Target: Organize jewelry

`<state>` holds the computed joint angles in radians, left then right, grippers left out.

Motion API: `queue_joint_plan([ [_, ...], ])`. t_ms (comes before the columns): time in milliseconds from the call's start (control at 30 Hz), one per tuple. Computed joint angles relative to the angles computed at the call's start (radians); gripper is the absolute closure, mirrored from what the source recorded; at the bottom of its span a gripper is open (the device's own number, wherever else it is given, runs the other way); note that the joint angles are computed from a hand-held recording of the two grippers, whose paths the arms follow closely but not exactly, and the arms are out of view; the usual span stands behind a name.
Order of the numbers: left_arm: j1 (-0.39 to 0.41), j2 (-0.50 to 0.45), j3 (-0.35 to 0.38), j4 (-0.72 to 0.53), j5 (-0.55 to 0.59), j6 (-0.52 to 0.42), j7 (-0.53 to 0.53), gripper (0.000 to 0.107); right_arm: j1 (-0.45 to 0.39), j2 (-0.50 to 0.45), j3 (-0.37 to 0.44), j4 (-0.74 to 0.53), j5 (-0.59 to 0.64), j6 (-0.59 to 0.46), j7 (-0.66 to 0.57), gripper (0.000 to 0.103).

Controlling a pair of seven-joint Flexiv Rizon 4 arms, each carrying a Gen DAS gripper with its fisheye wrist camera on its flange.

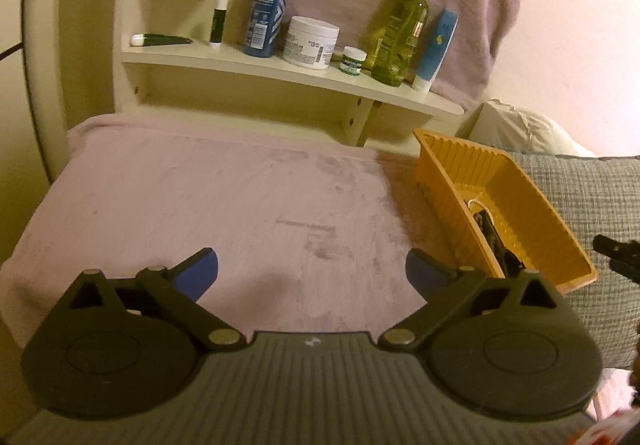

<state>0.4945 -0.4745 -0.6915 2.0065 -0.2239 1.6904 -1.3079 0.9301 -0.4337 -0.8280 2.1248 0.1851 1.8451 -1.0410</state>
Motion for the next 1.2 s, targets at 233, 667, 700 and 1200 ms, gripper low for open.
queue_joint_plan([
  [233,0.011,0.099,-0.014,0.066,-0.05,-0.084,0.035,0.005,0.013,0.233,0.114,0.012,-0.138,-0.32,-0.039,0.018],
  [667,-0.231,0.245,0.275,0.108,-0.069,-0.225,-0.008,0.005,-0.124,0.265,0.392,-0.02,-0.24,-0.462,-0.042,0.017],
  [700,-0.257,0.25,0.307,0.106,-0.059,-0.233,-0.021,0.005,-0.129,0.267,0.398,-0.016,-0.262,-0.461,-0.027,0.017],
  [1200,-0.487,0.244,0.542,0.084,-0.117,-0.23,0.013,0.005,-0.305,0.255,0.578,-0.028,-0.357,-0.446,0.056,0.017],
])
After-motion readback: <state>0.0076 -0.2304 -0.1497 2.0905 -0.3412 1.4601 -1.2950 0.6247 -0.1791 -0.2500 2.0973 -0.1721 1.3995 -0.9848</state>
